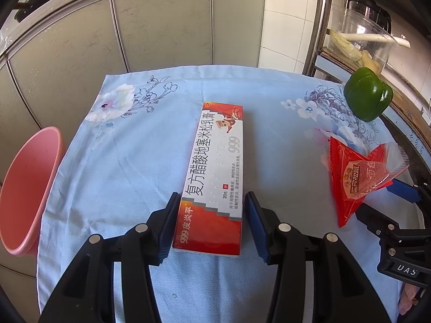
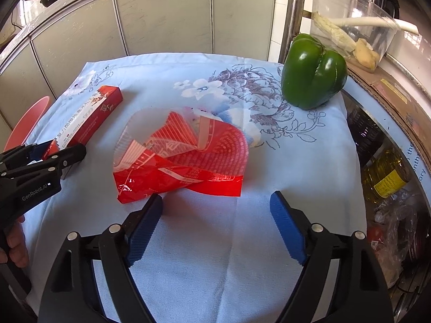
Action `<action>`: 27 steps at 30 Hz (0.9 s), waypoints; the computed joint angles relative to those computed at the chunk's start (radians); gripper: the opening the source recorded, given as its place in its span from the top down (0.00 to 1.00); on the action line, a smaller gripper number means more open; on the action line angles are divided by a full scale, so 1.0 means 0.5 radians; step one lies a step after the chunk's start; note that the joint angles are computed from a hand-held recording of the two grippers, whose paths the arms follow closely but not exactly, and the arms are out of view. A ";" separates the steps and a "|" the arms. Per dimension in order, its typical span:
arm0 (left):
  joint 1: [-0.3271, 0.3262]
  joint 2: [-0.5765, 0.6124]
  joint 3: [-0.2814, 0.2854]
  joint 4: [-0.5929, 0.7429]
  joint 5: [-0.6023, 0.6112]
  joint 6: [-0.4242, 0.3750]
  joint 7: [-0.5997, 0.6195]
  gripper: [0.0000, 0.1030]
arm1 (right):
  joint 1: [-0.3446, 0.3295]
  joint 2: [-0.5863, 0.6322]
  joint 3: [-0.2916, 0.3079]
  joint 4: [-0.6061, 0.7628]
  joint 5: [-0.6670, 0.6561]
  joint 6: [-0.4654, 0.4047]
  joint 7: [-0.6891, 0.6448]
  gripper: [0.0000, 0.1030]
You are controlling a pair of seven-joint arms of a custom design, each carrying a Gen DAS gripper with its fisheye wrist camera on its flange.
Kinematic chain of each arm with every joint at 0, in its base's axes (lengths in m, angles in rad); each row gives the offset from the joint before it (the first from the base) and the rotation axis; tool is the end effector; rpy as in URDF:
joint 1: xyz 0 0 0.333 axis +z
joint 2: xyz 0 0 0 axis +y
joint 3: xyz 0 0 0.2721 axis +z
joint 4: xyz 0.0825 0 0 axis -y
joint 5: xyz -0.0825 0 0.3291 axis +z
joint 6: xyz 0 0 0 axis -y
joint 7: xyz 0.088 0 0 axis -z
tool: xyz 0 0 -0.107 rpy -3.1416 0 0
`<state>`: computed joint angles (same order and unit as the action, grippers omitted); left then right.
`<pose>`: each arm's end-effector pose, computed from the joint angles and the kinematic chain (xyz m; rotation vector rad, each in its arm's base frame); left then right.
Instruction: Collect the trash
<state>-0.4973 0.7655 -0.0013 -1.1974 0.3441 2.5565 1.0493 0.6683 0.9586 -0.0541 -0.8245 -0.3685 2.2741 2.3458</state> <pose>0.6268 -0.3464 0.3823 -1.6670 2.0523 -0.6732 0.5968 0.4334 0.3828 -1.9027 1.8222 -0.5627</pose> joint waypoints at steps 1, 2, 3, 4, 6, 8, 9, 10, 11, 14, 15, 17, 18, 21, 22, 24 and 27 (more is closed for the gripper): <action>0.000 0.003 -0.003 0.004 -0.003 -0.002 0.003 0.51 | 0.000 0.013 0.000 0.023 0.002 -0.012 -0.006 0.19; -0.004 0.003 -0.002 0.005 -0.002 -0.005 0.002 0.50 | 0.000 0.024 -0.001 0.043 0.005 -0.021 -0.010 0.19; -0.010 0.014 0.001 0.025 -0.001 -0.018 0.000 0.49 | -0.001 0.031 -0.002 0.054 0.008 -0.027 -0.015 0.18; -0.013 0.028 0.001 0.052 -0.002 -0.033 0.001 0.49 | -0.002 0.043 -0.003 0.075 0.012 -0.038 -0.021 0.17; -0.012 0.032 -0.004 0.058 -0.009 -0.035 -0.002 0.47 | -0.005 0.068 -0.005 0.117 0.022 -0.059 -0.038 0.16; -0.008 0.059 -0.016 0.104 -0.023 -0.055 0.021 0.43 | -0.011 0.082 -0.007 0.140 0.033 -0.064 -0.055 0.15; -0.017 0.071 -0.014 0.127 -0.021 -0.072 0.028 0.40 | -0.015 0.083 -0.006 0.139 0.039 -0.058 -0.062 0.15; -0.031 0.090 -0.007 0.163 -0.012 -0.101 0.033 0.39 | -0.018 0.096 -0.007 0.161 0.045 -0.066 -0.071 0.15; -0.035 0.105 -0.007 0.191 -0.013 -0.115 0.035 0.39 | -0.021 0.109 -0.008 0.183 0.051 -0.074 -0.081 0.15; -0.022 0.134 -0.027 0.234 -0.044 -0.118 0.061 0.37 | -0.016 0.133 -0.019 0.223 0.062 -0.091 -0.086 0.15; -0.030 0.153 -0.021 0.269 -0.042 -0.137 0.064 0.36 | -0.015 0.134 -0.021 0.226 0.065 -0.092 -0.087 0.15; -0.035 0.162 -0.015 0.281 -0.042 -0.142 0.062 0.36 | -0.014 0.135 -0.024 0.227 0.069 -0.091 -0.087 0.15; -0.038 0.162 -0.013 0.281 -0.041 -0.143 0.059 0.36 | -0.013 0.135 -0.025 0.227 0.070 -0.091 -0.087 0.15; -0.036 0.173 -0.014 0.300 -0.046 -0.149 0.065 0.36 | -0.013 0.137 -0.026 0.230 0.072 -0.090 -0.088 0.15; -0.036 0.145 -0.011 0.253 -0.041 -0.131 0.057 0.36 | -0.010 0.135 -0.029 0.227 0.071 -0.090 -0.083 0.15; -0.037 0.156 -0.011 0.272 -0.042 -0.140 0.059 0.36 | -0.012 0.134 -0.029 0.225 0.072 -0.088 -0.082 0.15; -0.035 0.130 -0.008 0.225 -0.036 -0.118 0.050 0.35 | -0.013 0.142 -0.029 0.239 0.075 -0.093 -0.085 0.15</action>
